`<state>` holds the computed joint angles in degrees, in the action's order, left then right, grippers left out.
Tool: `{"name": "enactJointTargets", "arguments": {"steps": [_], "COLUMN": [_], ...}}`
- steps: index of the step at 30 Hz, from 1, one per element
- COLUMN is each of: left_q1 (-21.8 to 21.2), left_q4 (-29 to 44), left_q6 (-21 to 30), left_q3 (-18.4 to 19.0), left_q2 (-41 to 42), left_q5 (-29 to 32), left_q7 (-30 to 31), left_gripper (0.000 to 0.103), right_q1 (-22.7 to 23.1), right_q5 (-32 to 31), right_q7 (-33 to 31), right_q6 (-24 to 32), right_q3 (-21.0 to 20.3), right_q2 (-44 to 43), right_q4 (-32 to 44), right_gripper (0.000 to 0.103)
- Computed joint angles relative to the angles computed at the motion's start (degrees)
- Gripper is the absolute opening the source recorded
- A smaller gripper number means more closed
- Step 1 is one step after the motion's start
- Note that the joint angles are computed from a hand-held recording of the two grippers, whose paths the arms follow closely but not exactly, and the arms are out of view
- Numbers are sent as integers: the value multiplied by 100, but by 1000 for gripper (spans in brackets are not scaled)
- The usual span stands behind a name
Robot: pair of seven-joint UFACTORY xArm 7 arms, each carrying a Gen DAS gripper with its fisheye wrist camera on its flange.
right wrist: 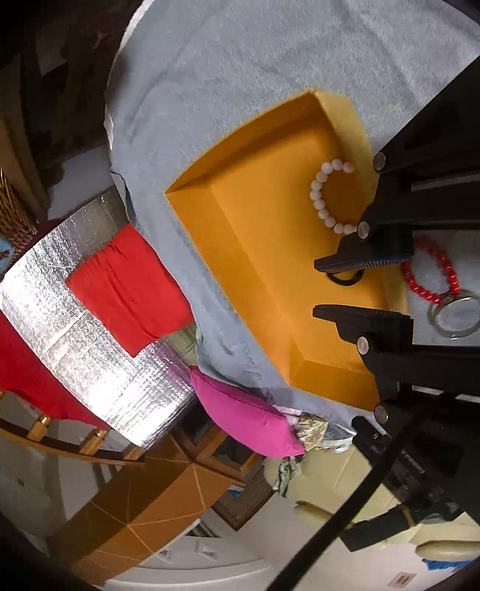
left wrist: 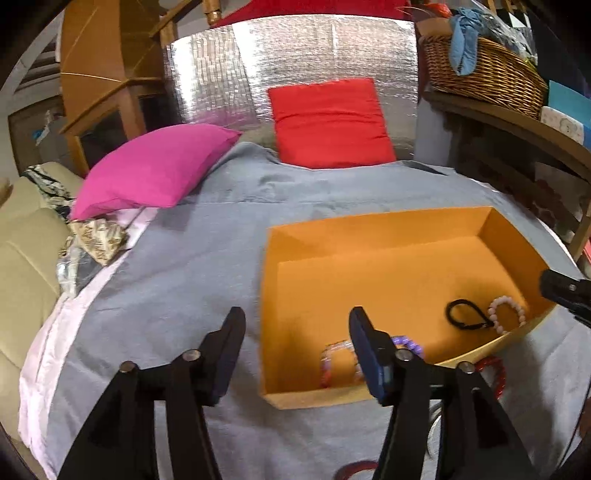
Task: Organize jewelry
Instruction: 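Withdraw both tools from the box toward the remaining jewelry, then close the left tool on the pink crystal bracelet while right tool approaches the silver bangle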
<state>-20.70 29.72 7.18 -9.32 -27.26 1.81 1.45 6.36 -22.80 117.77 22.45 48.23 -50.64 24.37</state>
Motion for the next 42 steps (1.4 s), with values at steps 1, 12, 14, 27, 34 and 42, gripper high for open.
{"name": "enactJointTargets", "arguments": {"steps": [1,12,14,27,34,42], "left_q1": [9,-75,-152,8,-43,-151], "left_q4": [-57,-779,-931,-1459,-1697,-1432], "left_q6": [11,502,729,2147,2456,2738], "left_q3": [57,489,649,998,819,929], "left_q2": [-77,-1019,-1264,-2181,-2526,-1930], "left_q5": [14,-148,-258,-803,-972,-1151], "left_q7": [47,611,740,1218,1391,1569], "left_gripper": [60,61,61,61,68,71], "right_q1": [100,1067,1203,1093,1025,1545], "right_q5": [18,238,252,-88,-530,-1060], "right_q7": [-42,-342,-424,-480,-524,-682], "right_q6": [42,685,690,-291,-264,583], "right_q3": [-42,-335,-403,-341,-357,-668], "right_q2": [-13,179,344,1831,2569,3135], "right_q4": [-13,-26,-20,325,776,1267], "right_gripper": [20,20,20,20,59,59]}}
